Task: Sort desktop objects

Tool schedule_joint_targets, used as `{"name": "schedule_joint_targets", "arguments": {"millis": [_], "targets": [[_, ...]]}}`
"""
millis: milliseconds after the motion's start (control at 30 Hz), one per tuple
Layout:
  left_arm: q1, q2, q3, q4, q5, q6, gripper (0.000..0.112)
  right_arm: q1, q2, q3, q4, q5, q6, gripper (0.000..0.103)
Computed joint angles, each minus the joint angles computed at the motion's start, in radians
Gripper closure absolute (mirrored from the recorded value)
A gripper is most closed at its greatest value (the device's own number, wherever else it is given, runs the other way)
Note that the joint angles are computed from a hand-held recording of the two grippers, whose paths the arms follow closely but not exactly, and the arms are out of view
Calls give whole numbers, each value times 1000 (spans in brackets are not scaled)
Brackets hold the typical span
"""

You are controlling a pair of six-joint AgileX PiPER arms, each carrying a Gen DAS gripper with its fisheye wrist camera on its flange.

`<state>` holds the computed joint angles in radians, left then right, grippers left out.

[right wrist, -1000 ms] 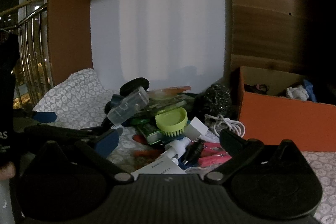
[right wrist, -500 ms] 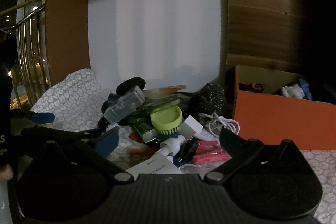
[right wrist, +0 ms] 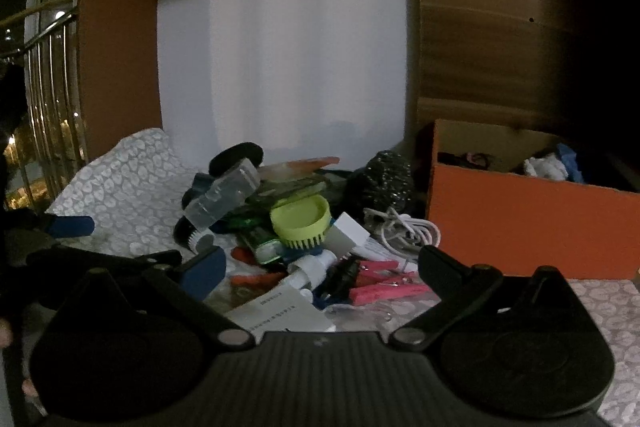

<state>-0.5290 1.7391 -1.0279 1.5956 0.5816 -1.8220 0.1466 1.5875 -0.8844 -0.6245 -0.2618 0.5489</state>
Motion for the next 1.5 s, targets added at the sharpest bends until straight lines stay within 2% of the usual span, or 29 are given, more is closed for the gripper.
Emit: {"name": "schedule_joint_targets", "arguments": {"millis": [100, 267, 400, 600, 833, 1067, 1100, 1133, 1167, 1200, 1233, 1300, 1400, 1500], "targets": [[-12, -15, 35, 15, -19, -3, 9, -9, -8, 16, 46, 14, -70, 0], [-49, -40, 88, 29, -57, 9, 9, -48, -18, 41, 2, 32, -50, 0], [-77, -35, 69, -1, -76, 67, 9, -75, -14, 44, -37, 35, -9, 0], [-111, -61, 64, 2, -62, 67, 9, -105, -20, 51, -54, 31, -2, 0], [-161, -60, 49, -42, -55, 136, 9, -137, -38, 72, -65, 27, 6, 0], [-223, 49, -75, -119, -29, 287, 9, -174, -58, 91, -80, 7, 23, 0], [-220, 71, -100, -151, -36, 328, 16, -181, -57, 92, -86, 5, 28, 0], [-212, 85, -114, -179, -50, 360, 31, -187, -55, 92, -92, 4, 35, 0], [-200, 103, -134, -220, -64, 401, 37, -195, -51, 92, -104, 1, 50, 0], [-183, 115, -145, -261, -85, 436, 49, -204, -46, 91, -119, -6, 67, 0], [-162, 119, -147, -296, -114, 467, 54, -212, -41, 91, -133, -15, 83, 0], [-125, 114, -124, -271, -159, 440, 54, -222, -24, 85, -150, -33, 100, 0], [-105, 113, -102, -178, -134, 367, 55, -228, 18, 71, -177, -64, 129, 0], [-48, 101, -77, -138, -169, 340, 55, -225, 75, 38, -253, -88, 191, 0]]}}
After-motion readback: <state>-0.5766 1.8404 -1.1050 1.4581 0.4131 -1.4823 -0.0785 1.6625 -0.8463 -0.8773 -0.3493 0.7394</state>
